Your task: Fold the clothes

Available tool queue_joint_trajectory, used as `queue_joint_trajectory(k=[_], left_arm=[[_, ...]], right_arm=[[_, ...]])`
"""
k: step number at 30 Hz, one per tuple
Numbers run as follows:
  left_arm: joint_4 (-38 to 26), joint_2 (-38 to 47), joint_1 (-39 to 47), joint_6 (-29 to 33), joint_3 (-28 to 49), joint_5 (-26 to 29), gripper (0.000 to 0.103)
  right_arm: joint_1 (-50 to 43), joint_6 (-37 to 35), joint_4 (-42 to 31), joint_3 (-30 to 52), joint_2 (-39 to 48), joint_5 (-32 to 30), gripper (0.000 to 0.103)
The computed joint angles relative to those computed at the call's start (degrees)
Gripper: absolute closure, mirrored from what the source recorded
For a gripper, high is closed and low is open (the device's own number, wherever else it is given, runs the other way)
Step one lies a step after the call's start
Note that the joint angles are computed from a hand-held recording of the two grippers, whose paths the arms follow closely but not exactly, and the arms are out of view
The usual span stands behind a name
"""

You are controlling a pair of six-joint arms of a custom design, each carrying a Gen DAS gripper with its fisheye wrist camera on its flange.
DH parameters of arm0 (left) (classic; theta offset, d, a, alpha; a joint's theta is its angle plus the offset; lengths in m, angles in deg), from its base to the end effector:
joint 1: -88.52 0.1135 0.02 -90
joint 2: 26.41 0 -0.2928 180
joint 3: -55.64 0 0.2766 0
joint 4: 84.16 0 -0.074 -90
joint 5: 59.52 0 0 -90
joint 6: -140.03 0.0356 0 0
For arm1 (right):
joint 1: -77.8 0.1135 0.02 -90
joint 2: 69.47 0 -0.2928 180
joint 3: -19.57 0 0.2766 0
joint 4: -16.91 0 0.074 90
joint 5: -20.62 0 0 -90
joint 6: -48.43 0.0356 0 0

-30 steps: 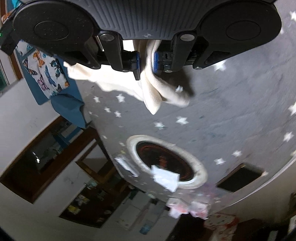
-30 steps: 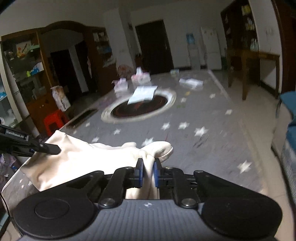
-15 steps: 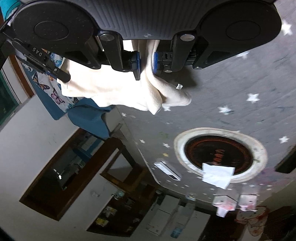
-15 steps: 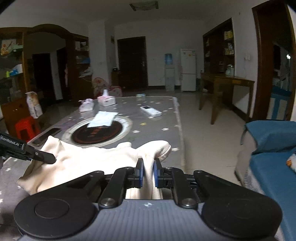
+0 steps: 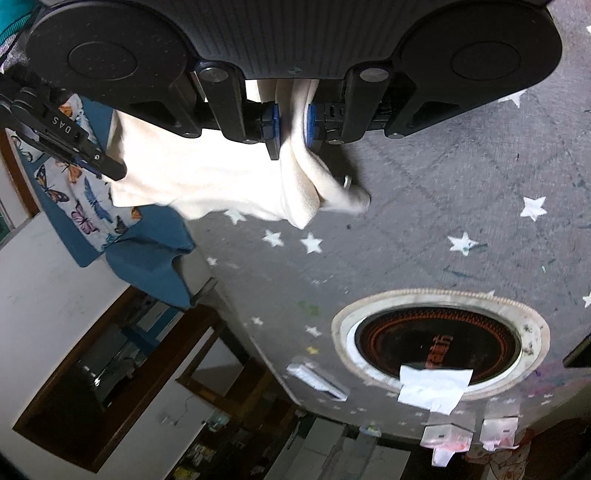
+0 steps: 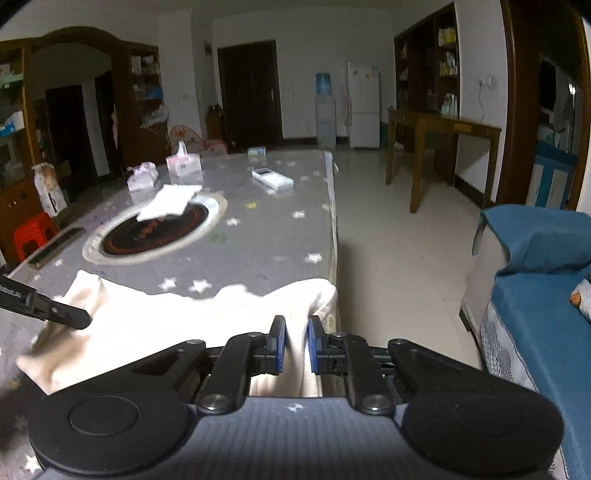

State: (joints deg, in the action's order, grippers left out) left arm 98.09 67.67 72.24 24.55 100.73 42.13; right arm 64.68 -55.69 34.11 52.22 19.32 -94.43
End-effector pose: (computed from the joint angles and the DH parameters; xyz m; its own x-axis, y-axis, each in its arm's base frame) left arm 0.2830 -0.0901 0.1176 -0.8063 -0.2035 -0.5554 0.0670 0.9015 -0.4276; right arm 0.2475 -0.0422 0.1098 -0.5655 -0.0951 -0.8192 -0.2609 0.9629 0.0683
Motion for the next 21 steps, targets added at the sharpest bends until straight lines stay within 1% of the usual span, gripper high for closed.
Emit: queue_joint_trajectory(k=[2,3,5,7,10,12,14,17,19,21], left_arm=[[-0.14,0.95,0.37,0.18,0.31,-0.07,0.087],[-0.23,1.34,0.53,0.3,0.43,-0.17,0.083],[-0.61,1.43,0.54,0.94,0.44,-0.91,0.081],[-0.59,1.3,0.63,1.68,0.19,-1.34,0.079],[-0.2,0.27,0.9,2.09,-0.76,-1.93,0.076],[-0.16,-0.4,0.89,2.49,-1.04,-3.08,0.076],[-0.29,-1.13,1.1,2.93,-1.4,-4.45,0.076],[-0.93,-2.6,1.85,3.35,-1.96,-5.56,0.077],[-1.48,-4.29,1.92,3.91,-2.66,-5.24,0.078],[-2.09,-6.1,1.71,4.49,-3.32,-4.82,0.078]], right_arm=[[-1.12,0.49,0.55,0.0,0.84,0.08,0.091],[-1.7,0.74,0.8,0.0,1.23,0.11,0.091],[-3.73,-0.12,-1.52,-0.25,0.0,-1.89,0.091],[-5.96,-2.71,-4.65,-1.14,-2.27,-4.87,0.091],[-9.54,-7.18,-10.36,-3.93,-7.97,-9.51,0.091],[-11.68,-10.29,-14.45,-5.81,-11.73,-12.43,0.091],[-11.69,-11.66,-13.89,-7.79,-12.32,-12.13,0.091],[-10.1,-12.05,-6.94,-9.67,-6.36,-5.77,0.091],[-11.35,-11.76,-6.04,-9.42,-4.46,-5.47,0.091],[-12.58,-11.64,-6.73,-9.56,-6.59,-6.77,0.091]])
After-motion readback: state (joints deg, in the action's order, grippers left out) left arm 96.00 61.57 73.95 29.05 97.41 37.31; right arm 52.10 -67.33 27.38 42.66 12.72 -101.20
